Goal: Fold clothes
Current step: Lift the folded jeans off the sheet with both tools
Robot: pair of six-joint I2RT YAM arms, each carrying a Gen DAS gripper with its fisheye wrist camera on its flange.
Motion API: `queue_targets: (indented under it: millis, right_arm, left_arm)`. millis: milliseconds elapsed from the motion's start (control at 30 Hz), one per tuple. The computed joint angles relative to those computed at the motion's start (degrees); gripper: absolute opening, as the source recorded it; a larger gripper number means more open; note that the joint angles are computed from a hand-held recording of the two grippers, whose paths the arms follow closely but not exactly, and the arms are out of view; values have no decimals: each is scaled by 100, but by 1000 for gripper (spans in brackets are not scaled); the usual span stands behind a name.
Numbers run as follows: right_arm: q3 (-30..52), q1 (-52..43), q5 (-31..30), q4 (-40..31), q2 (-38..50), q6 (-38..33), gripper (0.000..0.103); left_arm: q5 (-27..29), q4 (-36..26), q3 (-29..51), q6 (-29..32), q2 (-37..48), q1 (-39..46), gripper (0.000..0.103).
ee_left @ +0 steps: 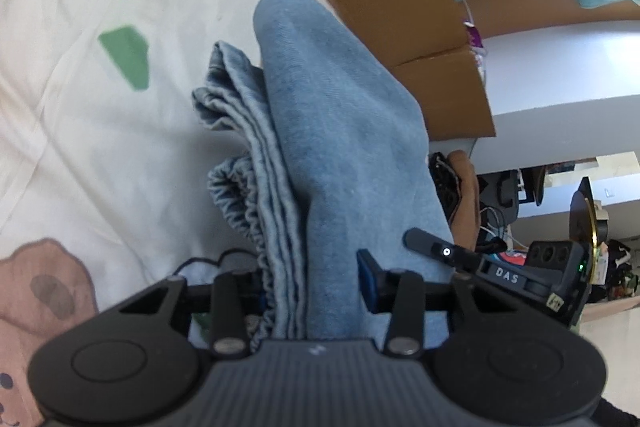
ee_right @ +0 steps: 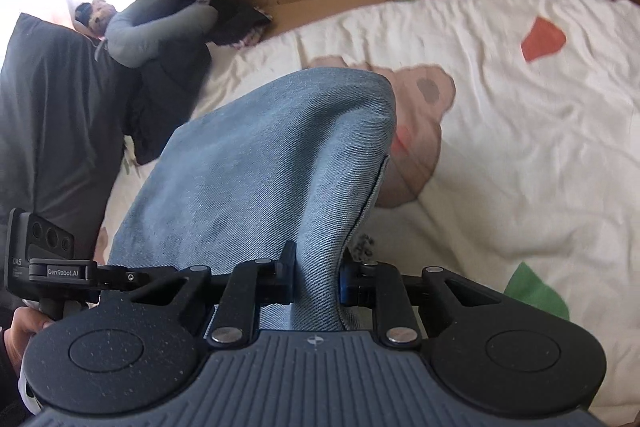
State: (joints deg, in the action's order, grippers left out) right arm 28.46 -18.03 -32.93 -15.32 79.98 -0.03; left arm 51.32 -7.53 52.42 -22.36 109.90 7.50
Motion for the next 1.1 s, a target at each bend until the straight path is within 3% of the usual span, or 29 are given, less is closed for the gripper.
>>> queue_targets:
  millis: [267,500,867,1100]
  right_arm:
    - [661,-161,-294,-1185,-448,-151,19]
    - [1547,-303,-440,-2456,-966,-147,19]
    - [4330,-872,-667,-5222,-1031,-898,19]
    - [5920,-1593,-989,-6857,-785,-1843,19]
  left_arm:
    - [-156,-1358,713,336,-513,-31,43]
    - [-266,-2856,1878,628,-798,-112,42]
    - [-236,-4766,4204,658,-872,-416,42]
    - [-354,-5957,5819,722,-674,-718,42]
